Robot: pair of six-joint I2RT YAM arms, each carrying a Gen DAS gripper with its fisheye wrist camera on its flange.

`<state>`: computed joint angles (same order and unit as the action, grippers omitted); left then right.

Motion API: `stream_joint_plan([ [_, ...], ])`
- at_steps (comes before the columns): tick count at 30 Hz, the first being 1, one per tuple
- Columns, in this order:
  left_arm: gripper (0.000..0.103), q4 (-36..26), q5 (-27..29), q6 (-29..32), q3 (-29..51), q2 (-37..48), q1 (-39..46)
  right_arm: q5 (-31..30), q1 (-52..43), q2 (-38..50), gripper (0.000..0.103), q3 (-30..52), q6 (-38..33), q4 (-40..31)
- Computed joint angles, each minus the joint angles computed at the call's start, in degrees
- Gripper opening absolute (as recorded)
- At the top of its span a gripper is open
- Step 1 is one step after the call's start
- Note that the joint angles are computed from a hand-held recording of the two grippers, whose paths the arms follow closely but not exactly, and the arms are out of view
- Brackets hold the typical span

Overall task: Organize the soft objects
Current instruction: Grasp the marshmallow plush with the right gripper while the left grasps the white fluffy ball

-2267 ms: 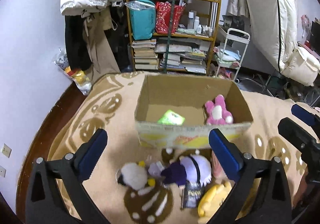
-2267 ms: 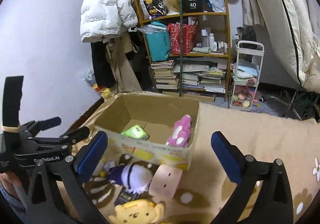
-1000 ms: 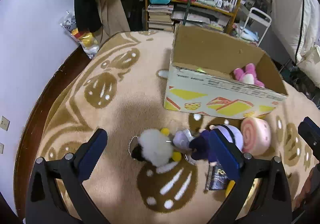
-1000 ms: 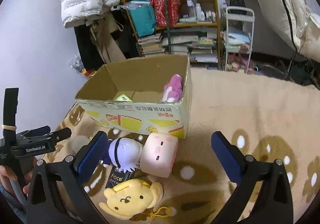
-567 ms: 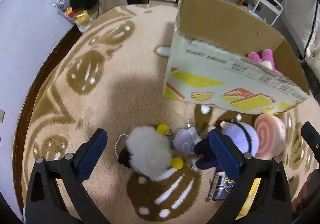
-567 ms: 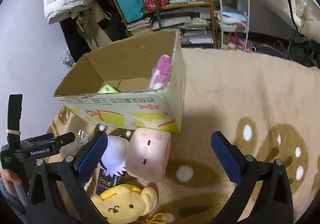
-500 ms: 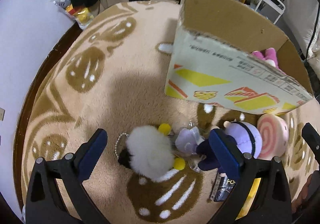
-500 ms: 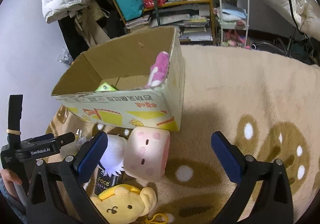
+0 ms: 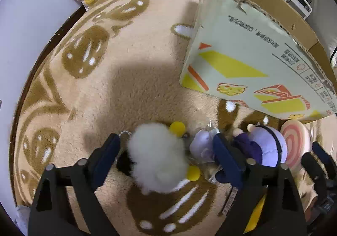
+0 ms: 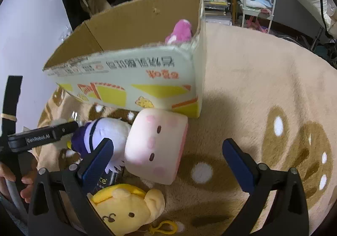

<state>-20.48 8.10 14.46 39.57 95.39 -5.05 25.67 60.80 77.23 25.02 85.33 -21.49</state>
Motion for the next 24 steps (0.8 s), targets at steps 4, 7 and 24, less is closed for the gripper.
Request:
stream_joint_plan([
  [4, 0.077, 0.6, 1.8, -0.6, 0.0, 0.5, 0.6, -1.1, -0.5, 0.8, 0.103, -0.5, -0.5, 1.6],
  [7, 0.061, 1.3, 1.9, -0.4, -0.1, 0.2, 0.7, -2.0, -1.1, 1.2, 0.103, -0.9, -1.1, 2.6],
  [24, 0.050, -0.1, 0.3, -0.2, 0.1, 0.2, 0.8, -4.3, -2.0, 4.6, 0.103, -0.2, -2.0, 4.0],
])
